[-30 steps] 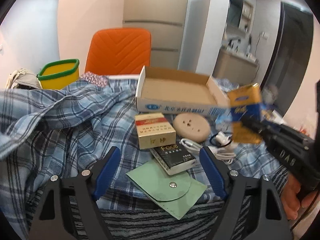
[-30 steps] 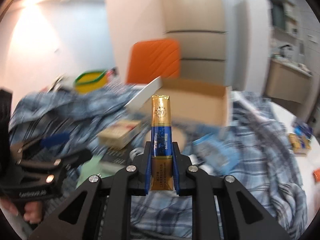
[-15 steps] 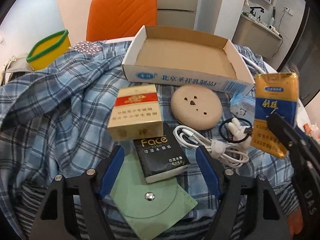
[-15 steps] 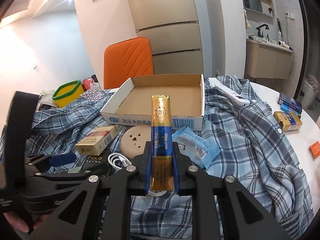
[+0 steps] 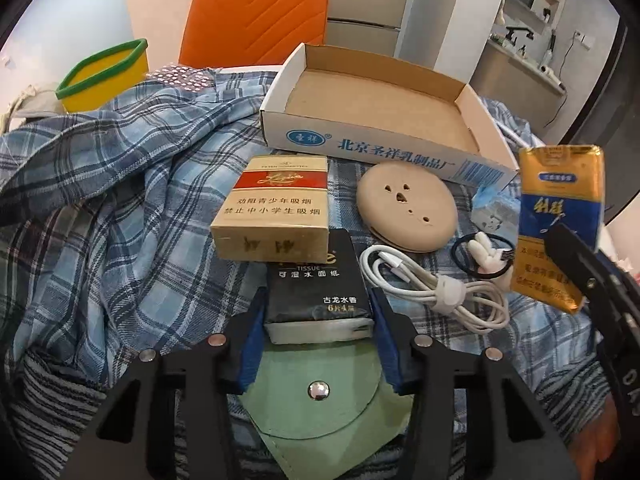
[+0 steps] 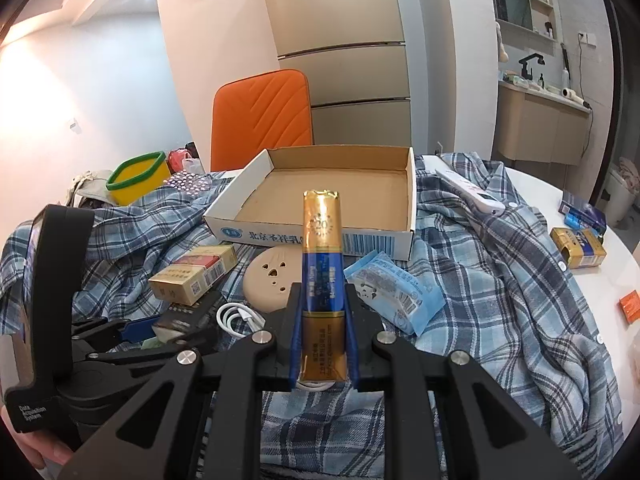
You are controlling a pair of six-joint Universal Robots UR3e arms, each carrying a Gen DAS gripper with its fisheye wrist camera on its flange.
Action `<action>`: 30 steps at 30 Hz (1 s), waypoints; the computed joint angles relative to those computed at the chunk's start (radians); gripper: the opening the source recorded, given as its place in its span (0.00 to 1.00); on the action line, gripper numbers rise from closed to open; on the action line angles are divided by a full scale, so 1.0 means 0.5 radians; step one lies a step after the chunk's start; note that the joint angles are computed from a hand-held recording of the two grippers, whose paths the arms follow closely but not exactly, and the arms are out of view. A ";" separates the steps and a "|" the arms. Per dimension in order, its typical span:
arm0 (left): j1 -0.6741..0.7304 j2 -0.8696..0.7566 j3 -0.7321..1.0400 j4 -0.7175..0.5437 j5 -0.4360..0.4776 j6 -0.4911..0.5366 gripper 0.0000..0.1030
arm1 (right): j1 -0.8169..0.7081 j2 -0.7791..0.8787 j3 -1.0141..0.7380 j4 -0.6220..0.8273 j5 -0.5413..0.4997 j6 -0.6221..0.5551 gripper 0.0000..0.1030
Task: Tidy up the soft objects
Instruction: 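Grasp the black Face tissue pack with the left tool while the right tool holds the tube, then carry the tissue pack and tube into the cardboard box and release both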
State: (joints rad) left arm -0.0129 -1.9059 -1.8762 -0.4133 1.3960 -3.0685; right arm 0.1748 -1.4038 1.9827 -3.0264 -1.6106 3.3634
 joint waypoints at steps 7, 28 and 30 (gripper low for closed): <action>0.031 0.211 -0.316 0.413 -0.092 0.064 0.48 | 0.027 -0.002 0.009 -0.035 -0.046 -0.017 0.16; 0.425 0.780 -1.220 1.890 -0.819 -0.014 0.48 | 0.224 -0.039 0.145 -0.709 -0.564 -0.112 0.16; 0.436 0.945 -1.220 1.780 -0.836 0.007 0.48 | 0.260 -0.051 0.103 -0.688 -0.650 -0.133 0.16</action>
